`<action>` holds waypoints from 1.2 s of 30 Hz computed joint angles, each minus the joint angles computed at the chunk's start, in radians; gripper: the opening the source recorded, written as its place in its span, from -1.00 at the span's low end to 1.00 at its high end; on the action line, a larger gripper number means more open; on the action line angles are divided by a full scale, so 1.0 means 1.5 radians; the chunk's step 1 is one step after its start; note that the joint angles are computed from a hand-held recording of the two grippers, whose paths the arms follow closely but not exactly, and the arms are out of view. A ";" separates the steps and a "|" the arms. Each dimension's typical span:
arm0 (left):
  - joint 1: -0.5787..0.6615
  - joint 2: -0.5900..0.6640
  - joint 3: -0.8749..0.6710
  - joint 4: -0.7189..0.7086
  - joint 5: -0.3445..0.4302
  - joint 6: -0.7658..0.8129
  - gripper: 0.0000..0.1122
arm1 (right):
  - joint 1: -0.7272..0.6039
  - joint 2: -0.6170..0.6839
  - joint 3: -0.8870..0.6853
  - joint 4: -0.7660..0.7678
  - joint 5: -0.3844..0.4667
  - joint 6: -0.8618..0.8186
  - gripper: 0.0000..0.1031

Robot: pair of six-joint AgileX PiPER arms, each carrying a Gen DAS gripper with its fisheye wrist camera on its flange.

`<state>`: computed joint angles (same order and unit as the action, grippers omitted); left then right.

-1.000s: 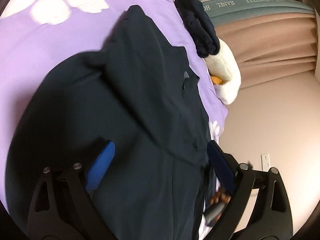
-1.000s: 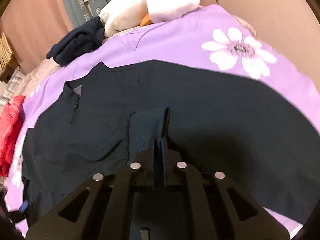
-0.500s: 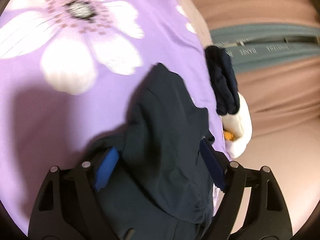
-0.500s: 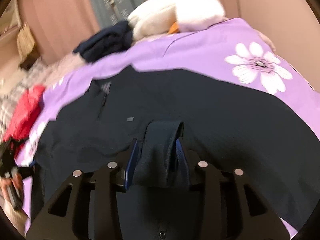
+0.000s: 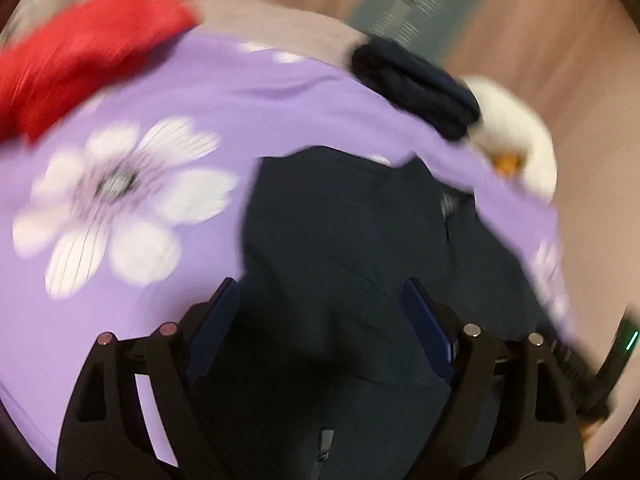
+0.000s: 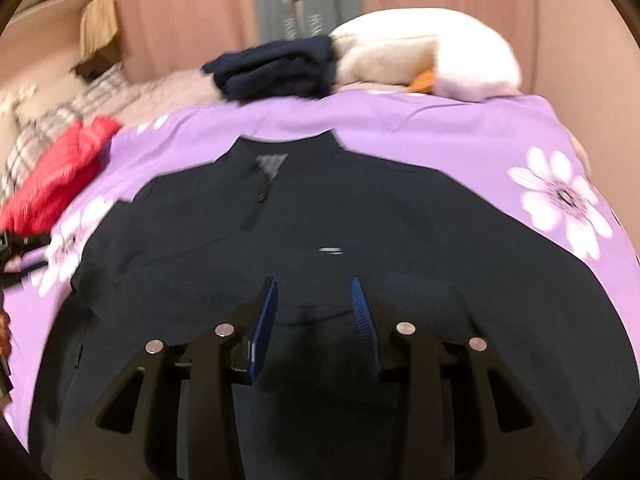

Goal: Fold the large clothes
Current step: 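Lay the sleeve flat on the jacket and open the left gripper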

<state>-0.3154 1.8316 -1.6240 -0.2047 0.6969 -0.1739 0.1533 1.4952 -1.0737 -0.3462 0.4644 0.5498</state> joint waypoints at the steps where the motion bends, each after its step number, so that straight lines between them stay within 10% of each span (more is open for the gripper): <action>1: -0.019 0.012 -0.017 0.029 0.012 -0.013 0.41 | 0.016 0.025 -0.021 -0.010 0.010 0.006 -0.24; 10: -0.127 0.146 -0.125 0.221 0.104 -0.104 0.24 | 0.120 0.184 -0.178 -0.037 0.061 0.009 -0.24; 15: -0.112 0.133 -0.067 0.210 0.064 -0.078 0.24 | 0.142 0.253 -0.222 -0.061 0.127 -0.020 -0.24; 23: -0.108 0.128 -0.056 0.203 0.059 -0.062 0.25 | 0.027 0.139 -0.054 -0.029 0.047 -0.017 -0.25; 27: -0.109 0.128 -0.060 0.202 0.067 -0.060 0.25 | -0.024 0.085 -0.009 0.014 0.044 -0.080 -0.56; 36: -0.112 0.135 -0.077 0.211 0.091 -0.071 0.25 | 0.000 0.047 0.017 -0.081 0.076 0.021 -0.43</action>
